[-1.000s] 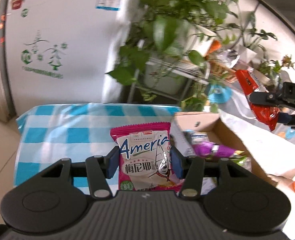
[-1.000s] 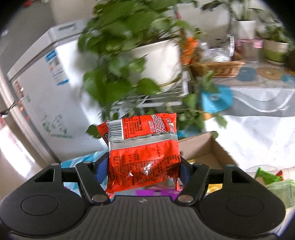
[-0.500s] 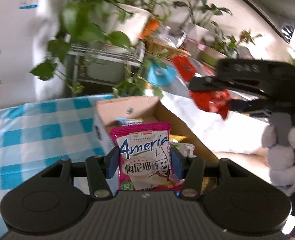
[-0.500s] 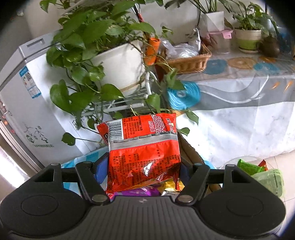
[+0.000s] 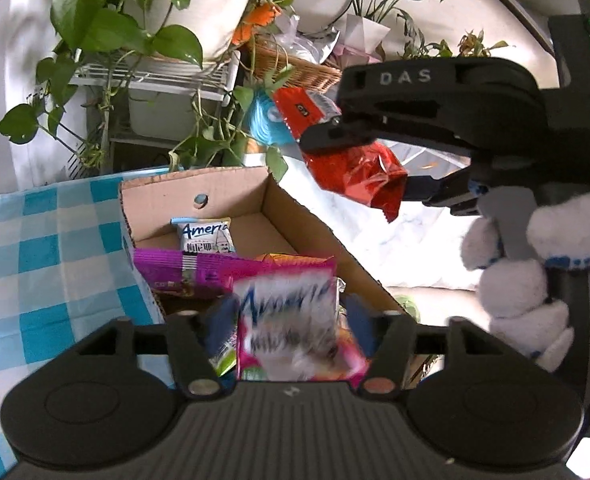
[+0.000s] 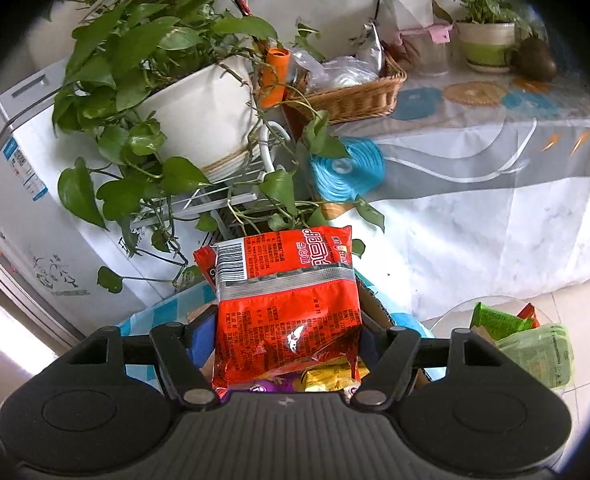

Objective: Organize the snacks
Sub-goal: 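Lift both bags, carry them over the cardboard box and open both tools, then withdraw both open tools slightly above the filled box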

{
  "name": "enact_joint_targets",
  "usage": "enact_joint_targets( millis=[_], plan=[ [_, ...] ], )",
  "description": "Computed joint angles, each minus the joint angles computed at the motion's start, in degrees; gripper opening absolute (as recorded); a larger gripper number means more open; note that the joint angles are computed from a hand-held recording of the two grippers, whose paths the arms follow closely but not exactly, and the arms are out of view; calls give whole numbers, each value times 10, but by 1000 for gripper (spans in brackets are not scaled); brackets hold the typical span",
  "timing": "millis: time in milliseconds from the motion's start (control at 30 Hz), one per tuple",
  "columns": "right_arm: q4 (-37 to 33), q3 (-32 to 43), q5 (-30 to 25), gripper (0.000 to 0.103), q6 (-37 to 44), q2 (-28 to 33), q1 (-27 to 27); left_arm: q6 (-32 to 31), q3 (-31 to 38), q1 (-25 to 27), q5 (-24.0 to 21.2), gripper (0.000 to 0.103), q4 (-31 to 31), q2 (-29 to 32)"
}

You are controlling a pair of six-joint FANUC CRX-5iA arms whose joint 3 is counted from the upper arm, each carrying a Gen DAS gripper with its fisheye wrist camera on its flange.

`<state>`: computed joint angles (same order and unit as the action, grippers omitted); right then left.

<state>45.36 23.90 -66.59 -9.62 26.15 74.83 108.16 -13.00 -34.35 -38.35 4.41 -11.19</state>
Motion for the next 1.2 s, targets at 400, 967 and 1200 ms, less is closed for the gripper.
enact_joint_targets(
  millis=[400,967,1200],
  plan=[
    [2,-8,9,97,-18,-5,2,105,81,-29,-129,98,-115,15],
    [-12,42,-77,103,9,18,26,153,116,-39,-224,99,-165,11],
    [-27,57,-120,103,9,22,41,171,114,-38,-245,100,-178,1]
  ],
)
